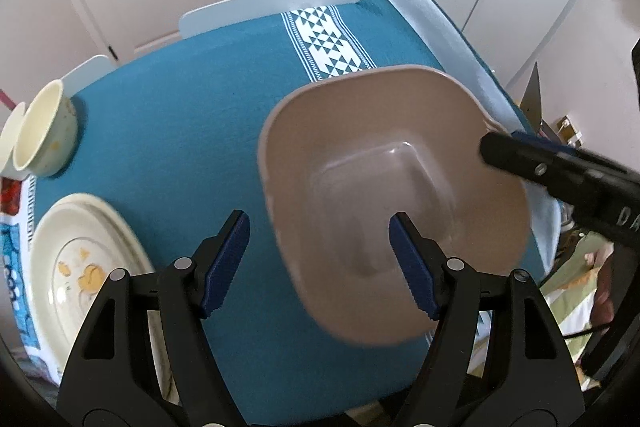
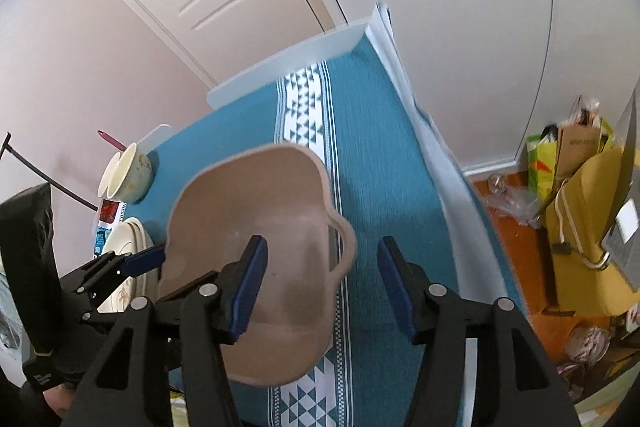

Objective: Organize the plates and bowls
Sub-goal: 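Carry the taupe basin beside the plate stack and release it, then grasp the rim of the cream bowl with the right gripper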

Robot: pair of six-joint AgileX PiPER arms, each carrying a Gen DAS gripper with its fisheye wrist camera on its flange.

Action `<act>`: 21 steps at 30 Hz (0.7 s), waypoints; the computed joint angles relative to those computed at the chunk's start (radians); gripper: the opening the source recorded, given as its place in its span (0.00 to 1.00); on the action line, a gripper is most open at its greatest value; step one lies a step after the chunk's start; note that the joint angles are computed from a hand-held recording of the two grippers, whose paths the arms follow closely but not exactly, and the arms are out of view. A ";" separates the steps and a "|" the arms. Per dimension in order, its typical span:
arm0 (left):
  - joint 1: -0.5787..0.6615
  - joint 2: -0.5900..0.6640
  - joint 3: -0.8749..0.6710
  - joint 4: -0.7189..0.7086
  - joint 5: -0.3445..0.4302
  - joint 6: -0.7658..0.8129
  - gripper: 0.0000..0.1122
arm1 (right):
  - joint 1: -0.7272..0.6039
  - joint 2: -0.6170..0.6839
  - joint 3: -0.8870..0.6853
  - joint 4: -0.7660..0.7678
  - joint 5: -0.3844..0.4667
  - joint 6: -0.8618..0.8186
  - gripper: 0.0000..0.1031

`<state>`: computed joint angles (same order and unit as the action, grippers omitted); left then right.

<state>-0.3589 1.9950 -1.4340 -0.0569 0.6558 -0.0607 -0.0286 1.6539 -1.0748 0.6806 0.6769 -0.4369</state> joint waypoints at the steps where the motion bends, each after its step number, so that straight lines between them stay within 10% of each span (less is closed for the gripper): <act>1: 0.005 -0.023 0.013 -0.008 0.008 0.008 0.63 | 0.001 -0.020 -0.006 -0.021 0.014 0.014 0.54; 8: 0.044 -0.299 0.140 0.065 0.004 -0.036 0.63 | 0.114 -0.185 -0.125 -0.214 0.072 0.099 0.55; 12: 0.090 -0.444 0.157 0.207 -0.024 -0.170 0.91 | 0.213 -0.187 -0.245 -0.218 0.059 0.077 0.85; 21: 0.439 -0.404 -0.013 -0.012 0.080 0.068 0.91 | 0.417 0.152 -0.775 -0.278 0.197 0.260 0.89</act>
